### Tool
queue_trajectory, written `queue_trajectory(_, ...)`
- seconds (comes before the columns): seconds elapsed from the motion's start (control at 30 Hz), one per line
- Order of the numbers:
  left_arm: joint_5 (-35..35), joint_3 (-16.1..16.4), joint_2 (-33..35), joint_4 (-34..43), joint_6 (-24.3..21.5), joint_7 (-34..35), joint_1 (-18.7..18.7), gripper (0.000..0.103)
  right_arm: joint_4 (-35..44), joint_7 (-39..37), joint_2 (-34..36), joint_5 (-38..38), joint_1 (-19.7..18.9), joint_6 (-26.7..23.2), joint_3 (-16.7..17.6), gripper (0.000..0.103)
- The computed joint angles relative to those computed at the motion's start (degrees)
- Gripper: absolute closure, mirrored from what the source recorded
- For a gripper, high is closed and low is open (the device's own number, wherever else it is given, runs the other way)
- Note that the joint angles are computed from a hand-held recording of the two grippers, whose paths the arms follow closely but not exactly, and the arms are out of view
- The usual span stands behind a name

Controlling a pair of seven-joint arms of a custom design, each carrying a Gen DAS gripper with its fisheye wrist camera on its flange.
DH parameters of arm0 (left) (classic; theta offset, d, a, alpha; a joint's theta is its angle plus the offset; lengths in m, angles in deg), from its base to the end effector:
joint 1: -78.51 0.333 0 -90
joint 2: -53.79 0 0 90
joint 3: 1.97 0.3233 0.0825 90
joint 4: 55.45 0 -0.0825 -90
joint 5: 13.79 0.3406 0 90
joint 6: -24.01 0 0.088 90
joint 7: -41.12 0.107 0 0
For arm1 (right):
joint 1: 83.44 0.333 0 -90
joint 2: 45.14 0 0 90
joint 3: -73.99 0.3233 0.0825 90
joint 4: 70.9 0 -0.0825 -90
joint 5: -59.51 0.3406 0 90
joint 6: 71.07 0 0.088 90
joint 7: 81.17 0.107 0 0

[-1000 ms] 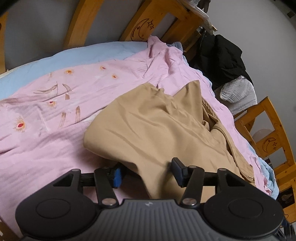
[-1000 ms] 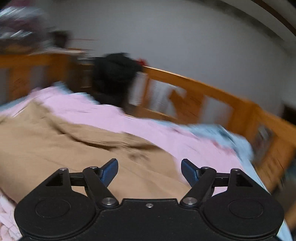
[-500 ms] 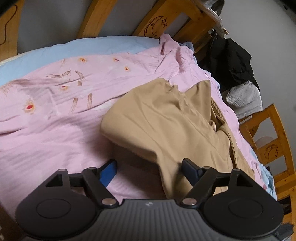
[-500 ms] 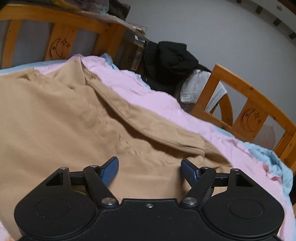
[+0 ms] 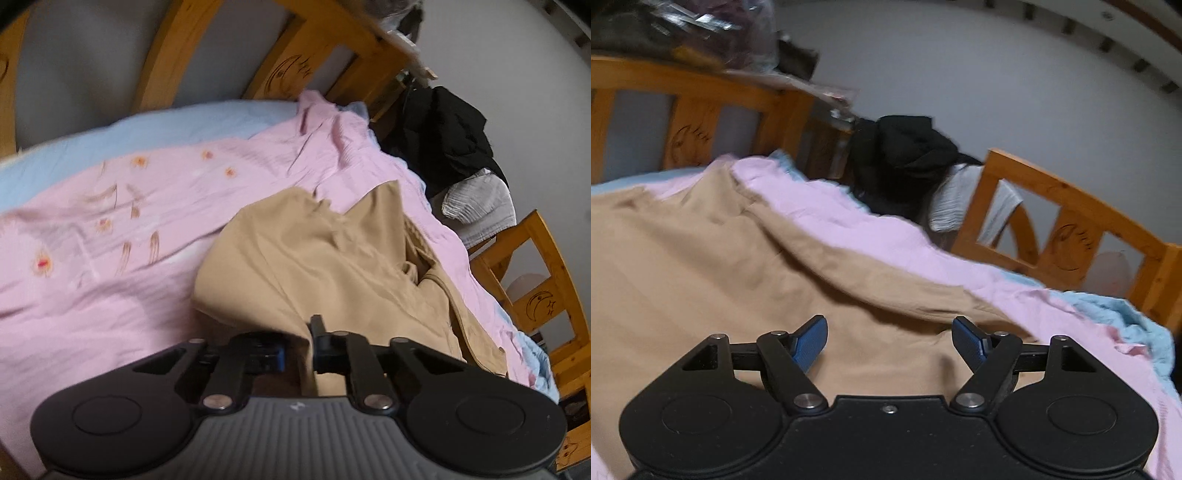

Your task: Fold large clothes

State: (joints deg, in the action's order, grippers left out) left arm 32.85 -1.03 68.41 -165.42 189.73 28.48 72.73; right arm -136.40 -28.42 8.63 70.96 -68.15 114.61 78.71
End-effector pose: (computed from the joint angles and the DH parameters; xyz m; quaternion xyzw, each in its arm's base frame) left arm 0.6089 -0.0954 0.4615 -0.8794 0.2666 -0.3529 0.1763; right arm 0.7481 0.2191 0.3989 -0.7607 0.3490 -0.3992 0.3744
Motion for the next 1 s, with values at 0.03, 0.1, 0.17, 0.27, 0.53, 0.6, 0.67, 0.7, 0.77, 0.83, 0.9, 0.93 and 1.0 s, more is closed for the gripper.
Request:
queue_trajectory(0.03,1.3,0.4,-0.1,0.5,-0.7,-0.5,-0.6,0.098,1.3,1.0,0.6,0.2,1.6,-2.4,-2.8,0.025)
queue_trajectory(0.1,5.4,1.0,-0.3,1.9,-2.0,-1.7,-2.0,0.1,3.4,2.6,1.9,0.1,3.1,-5.1,-5.7,0.025)
queue_trajectory(0.17,7.9,0.5,-0.3,3.4,-2.5,-0.7,-2.1,0.101,4.2,3.6,2.7,-0.8,4.3,-5.3,-7.6,0.025)
queue_trajectory(0.27,8.9,-0.8,0.2,5.7,-3.9,3.3,-2.1,0.101,4.6,3.9,2.9,-1.5,3.6,-5.9,-6.7,0.025)
queue_trajectory(0.53,10.4,-1.6,0.9,9.8,-4.4,8.4,-3.1,0.102,6.6,2.6,2.9,-0.7,-0.8,-10.1,0.2,0.025)
queue_trajectory(0.6,10.1,-2.2,1.3,11.6,-5.7,11.5,-3.5,0.102,7.5,1.1,3.0,0.6,-2.6,-11.7,3.2,0.024)
queue_trajectory(0.67,9.0,-2.7,1.8,13.2,-6.8,13.9,-3.9,0.102,8.2,-0.9,3.2,1.9,-4.0,-13.4,5.9,0.023)
queue_trajectory(0.7,8.1,-3.0,2.1,13.9,-7.1,15.1,-4.0,0.102,8.7,-1.9,3.3,2.6,-4.6,-14.3,6.9,0.023)
queue_trajectory(0.77,7.1,-3.0,2.3,14.7,-7.6,16.4,-4.5,0.102,8.6,-2.7,3.1,3.9,-4.5,-14.8,6.8,0.022)
queue_trajectory(0.83,6.7,-3.0,2.7,15.5,-7.7,17.5,-4.9,0.102,9.1,-3.5,3.2,4.9,-4.6,-15.7,7.0,0.022)
queue_trajectory(0.9,6.3,-2.9,2.8,15.8,-7.5,18.1,-5.3,0.102,9.7,-3.9,3.3,5.8,-4.5,-16.6,6.8,0.021)
queue_trajectory(0.93,6.2,-2.8,2.9,16.0,-7.3,18.3,-5.4,0.102,10.1,-3.9,3.5,6.1,-4.4,-17.0,6.6,0.02)
queue_trajectory(1.0,5.8,-2.7,3.1,16.1,-6.7,18.9,-5.5,0.102,10.5,-4.4,3.6,6.7,-4.4,-17.6,6.6,0.019)
